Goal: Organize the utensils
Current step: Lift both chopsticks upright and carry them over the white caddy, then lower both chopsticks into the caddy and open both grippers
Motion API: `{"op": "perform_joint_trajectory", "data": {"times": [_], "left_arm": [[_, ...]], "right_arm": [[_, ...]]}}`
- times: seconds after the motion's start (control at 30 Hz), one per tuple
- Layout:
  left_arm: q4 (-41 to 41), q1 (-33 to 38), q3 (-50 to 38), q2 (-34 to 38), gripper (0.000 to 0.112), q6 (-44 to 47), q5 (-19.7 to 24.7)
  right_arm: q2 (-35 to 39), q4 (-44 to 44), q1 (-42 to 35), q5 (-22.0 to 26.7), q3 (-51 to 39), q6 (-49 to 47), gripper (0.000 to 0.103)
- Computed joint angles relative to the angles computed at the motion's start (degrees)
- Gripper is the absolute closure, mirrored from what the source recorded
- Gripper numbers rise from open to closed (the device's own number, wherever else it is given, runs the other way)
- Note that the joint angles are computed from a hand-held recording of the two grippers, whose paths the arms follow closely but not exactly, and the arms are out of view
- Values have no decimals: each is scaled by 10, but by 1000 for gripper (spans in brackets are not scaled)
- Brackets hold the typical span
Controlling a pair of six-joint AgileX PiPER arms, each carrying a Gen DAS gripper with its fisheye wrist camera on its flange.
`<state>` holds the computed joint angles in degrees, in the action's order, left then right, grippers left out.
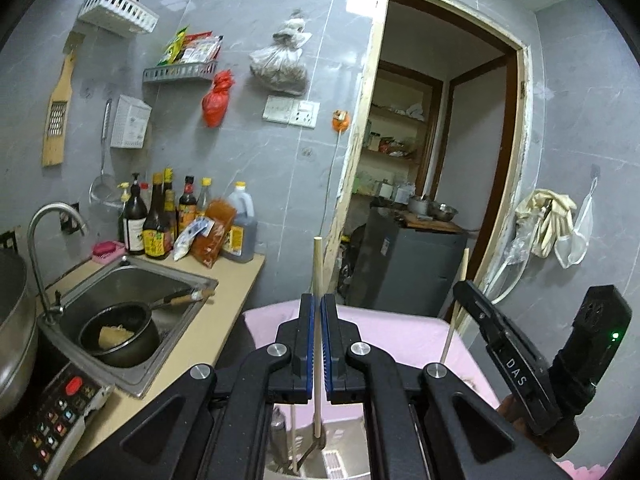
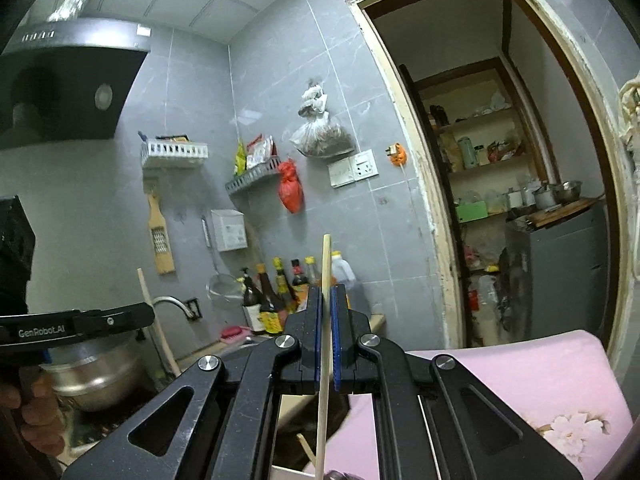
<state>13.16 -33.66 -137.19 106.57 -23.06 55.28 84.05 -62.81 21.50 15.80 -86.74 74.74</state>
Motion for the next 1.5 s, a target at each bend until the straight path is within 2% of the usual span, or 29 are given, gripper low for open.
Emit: {"op": "perform_joint_trajectory", "data": {"times": [0.13,0.37,0.57,0.93,1.2,1.37,1.5], "left_arm": [[-3,8,113,-42,109,-19,-57],[-18,15,184,-66,109,-25,-87],[-10,7,212,-63,108,-23,-95],[-34,12,294,-71,108,-14,-148],[-49,14,315,-69,108,-8,-158],[-60,13,307,-67,108,11,-143],[-92,21,295,-64,108,34,-124]], "right_arm": [[5,-80,15,11,18,62,99],[25,-111,29,27,26,77,99],[33,-55,26,22,28,16,99],[29,1,20,21,52,-23,99],[24,37,16,29,74,-28,99],[15,41,21,38,84,-26,99],[8,77,29,54,84,-62,99]]}}
